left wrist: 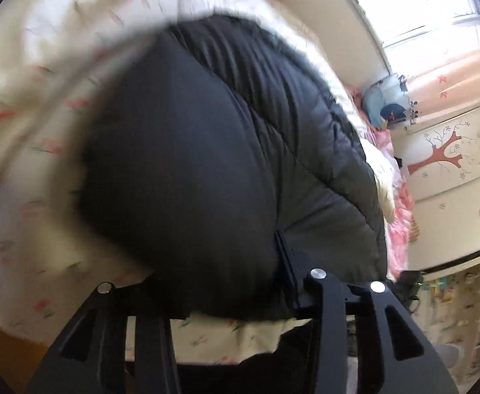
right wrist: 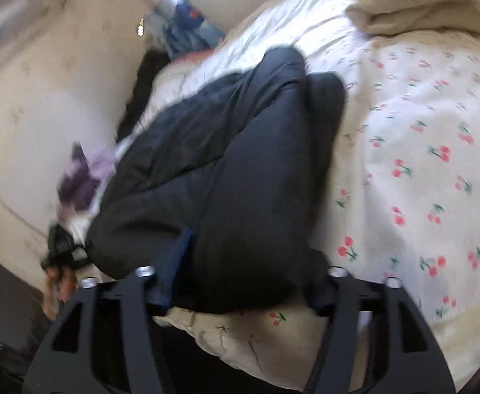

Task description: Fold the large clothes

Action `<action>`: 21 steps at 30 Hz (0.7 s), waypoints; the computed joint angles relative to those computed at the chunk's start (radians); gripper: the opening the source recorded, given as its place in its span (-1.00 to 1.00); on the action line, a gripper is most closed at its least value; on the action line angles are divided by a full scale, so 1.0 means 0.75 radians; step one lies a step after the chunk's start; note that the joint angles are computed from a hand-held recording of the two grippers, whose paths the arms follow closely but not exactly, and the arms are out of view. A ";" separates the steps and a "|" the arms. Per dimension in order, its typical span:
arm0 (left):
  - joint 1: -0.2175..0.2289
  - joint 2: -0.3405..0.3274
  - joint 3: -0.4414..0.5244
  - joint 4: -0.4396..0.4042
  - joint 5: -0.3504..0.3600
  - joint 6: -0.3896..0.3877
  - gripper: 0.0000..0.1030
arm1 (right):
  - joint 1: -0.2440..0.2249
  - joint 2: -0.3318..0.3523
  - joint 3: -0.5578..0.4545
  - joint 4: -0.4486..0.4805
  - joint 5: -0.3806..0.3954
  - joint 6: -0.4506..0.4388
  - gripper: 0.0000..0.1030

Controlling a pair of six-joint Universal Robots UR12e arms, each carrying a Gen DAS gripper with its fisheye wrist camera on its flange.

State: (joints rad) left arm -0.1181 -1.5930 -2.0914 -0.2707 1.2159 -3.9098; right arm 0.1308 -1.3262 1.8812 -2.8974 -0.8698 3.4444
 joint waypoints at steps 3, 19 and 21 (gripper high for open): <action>-0.050 0.082 -0.003 -0.060 0.216 0.041 -0.07 | -0.001 -0.033 0.059 -0.303 -0.140 0.098 0.36; 0.028 -0.037 -0.050 0.219 0.096 -0.141 0.27 | 0.247 0.054 -0.223 0.094 -0.561 -0.433 0.67; 0.035 -0.031 -0.078 0.287 0.114 -0.167 0.27 | 0.286 0.074 -0.295 0.077 -0.581 -0.495 0.73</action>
State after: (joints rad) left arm -0.0920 -1.6159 -2.1496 -0.0552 1.3011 -4.0353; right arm 0.3455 -1.2711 1.6601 -2.8398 -1.3055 3.0728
